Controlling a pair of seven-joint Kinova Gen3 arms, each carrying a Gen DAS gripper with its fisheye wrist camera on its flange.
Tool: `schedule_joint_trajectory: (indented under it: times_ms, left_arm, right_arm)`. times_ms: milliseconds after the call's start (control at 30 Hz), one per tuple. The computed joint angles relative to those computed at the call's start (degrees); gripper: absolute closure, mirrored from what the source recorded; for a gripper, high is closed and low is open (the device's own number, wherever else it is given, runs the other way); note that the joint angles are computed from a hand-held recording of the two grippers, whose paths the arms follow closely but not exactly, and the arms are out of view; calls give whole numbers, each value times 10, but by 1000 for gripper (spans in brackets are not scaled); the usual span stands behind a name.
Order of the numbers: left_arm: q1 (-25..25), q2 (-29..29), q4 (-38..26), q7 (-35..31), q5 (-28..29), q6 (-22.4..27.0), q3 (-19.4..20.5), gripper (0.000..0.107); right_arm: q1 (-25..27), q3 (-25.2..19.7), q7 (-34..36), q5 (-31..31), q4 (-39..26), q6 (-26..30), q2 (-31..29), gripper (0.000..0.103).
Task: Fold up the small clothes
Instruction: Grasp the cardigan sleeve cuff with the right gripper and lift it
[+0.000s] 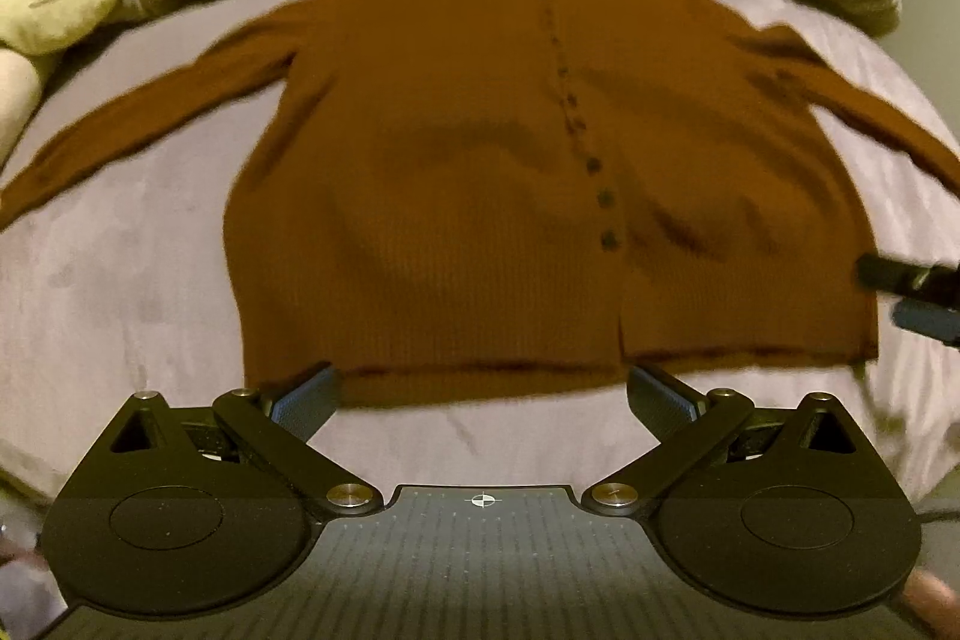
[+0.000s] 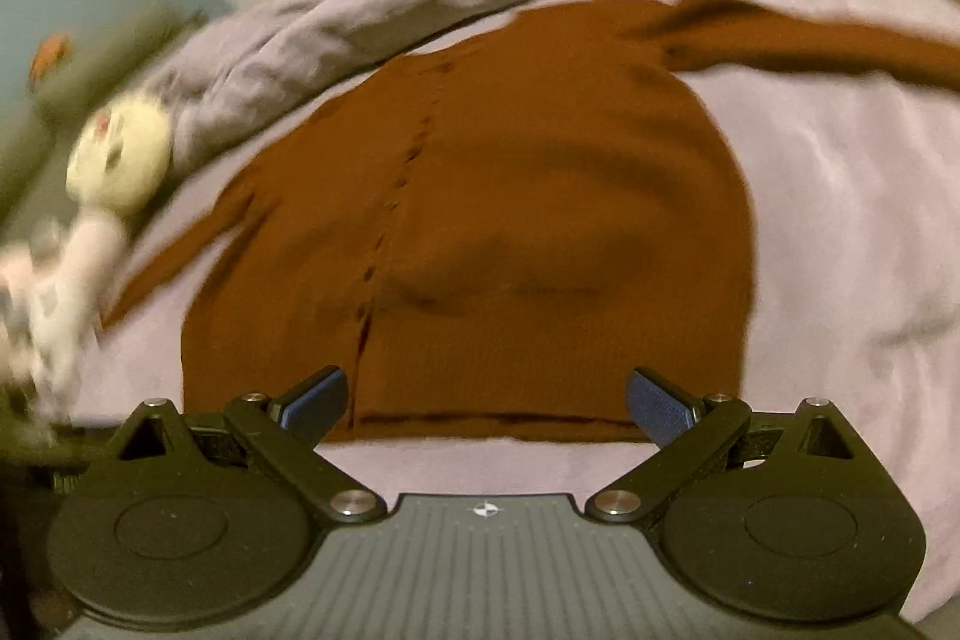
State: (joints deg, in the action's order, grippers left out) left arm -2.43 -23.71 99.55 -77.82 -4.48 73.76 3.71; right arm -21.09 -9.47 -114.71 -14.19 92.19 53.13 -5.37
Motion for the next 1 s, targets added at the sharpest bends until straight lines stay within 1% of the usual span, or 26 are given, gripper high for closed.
schedule_joint_trajectory:
  times_ms: [33, 133, 200, 233, 267, 333, 367, 400, 433, 467, 500, 533, 600, 633, 667, 733, 767, 833, 867, 900, 933, 967, 1000]
  left_arm:
    - [-6, -1, -1, 9, -12, -9, 11, 4]
    - [-23, 0, 0, 39, -62, -37, 53, 4]
    - [-27, 9, -2, 58, -88, -46, 73, 4]
    - [-28, 20, -8, 67, -97, -44, 81, 4]
    - [-26, 33, -16, 75, -102, -40, 85, 4]
    - [-19, 53, -29, 96, -106, -37, 89, 4]
    - [-16, 59, -33, 114, -115, -38, 95, 4]
    - [-14, 63, -35, 132, -126, -38, 102, 4]
    - [-11, 68, -38, 148, -134, -40, 106, 4]
    - [-5, 74, -42, 159, -138, -42, 106, 4]
    - [2, 76, -45, 163, -138, -44, 101, 4]
    - [8, 82, -49, 166, -138, -44, 97, 4]
    - [20, 95, -58, 169, -137, -38, 90, 4]
    - [26, 99, -60, 171, -140, -37, 88, 4]
    - [30, 104, -61, 176, -145, -34, 89, 4]
    - [40, 111, -62, 182, -153, -30, 87, 4]
    - [44, 114, -62, 184, -154, -28, 85, 4]
    - [53, 118, -63, 187, -156, -26, 82, 4]
    - [56, 120, -62, 189, -159, -26, 81, 4]
    - [59, 120, -61, 192, -162, -26, 80, 4]
    - [61, 120, -59, 193, -162, -28, 77, 4]
    - [62, 118, -57, 192, -158, -30, 71, 4]
    - [62, 117, -57, 190, -154, -32, 67, 4]
  right_arm:
    - [17, 7, -3, -11, 17, -19, -7, 4]
    - [96, 24, -15, -42, 70, -89, -32, 4]
    - [145, 48, -20, -67, 100, -136, -46, 4]
    - [157, 64, -25, -73, 113, -159, -49, 4]
    - [160, 90, -38, -71, 123, -183, -49, 5]
    - [152, 138, -55, -69, 132, -212, -39, 16]
    - [163, 151, -51, -81, 131, -217, -30, 28]
    - [175, 163, -47, -92, 127, -220, -17, 38]
    - [185, 172, -37, -107, 127, -227, -7, 42]
    - [197, 174, -36, -113, 122, -230, 5, 52]
    - [209, 174, -37, -118, 117, -230, 17, 54]
    - [216, 173, -40, -119, 117, -236, 26, 54]
    - [238, 163, -60, -106, 110, -244, 48, 60]
    - [248, 162, -59, -107, 107, -244, 56, 62]
    - [254, 159, -65, -105, 105, -248, 66, 66]
    - [273, 148, -54, -120, 100, -254, 79, 70]
    - [274, 148, -52, -119, 99, -263, 85, 74]
    - [285, 145, -53, -107, 86, -256, 87, 77]
    - [285, 144, -60, -95, 80, -257, 93, 80]
    - [286, 136, -75, -74, 76, -256, 95, 88]
    - [276, 139, -88, -51, 68, -253, 100, 92]
    - [257, 152, -96, -28, 55, -240, 104, 96]
    - [230, 172, -97, -4, 41, -226, 108, 96]
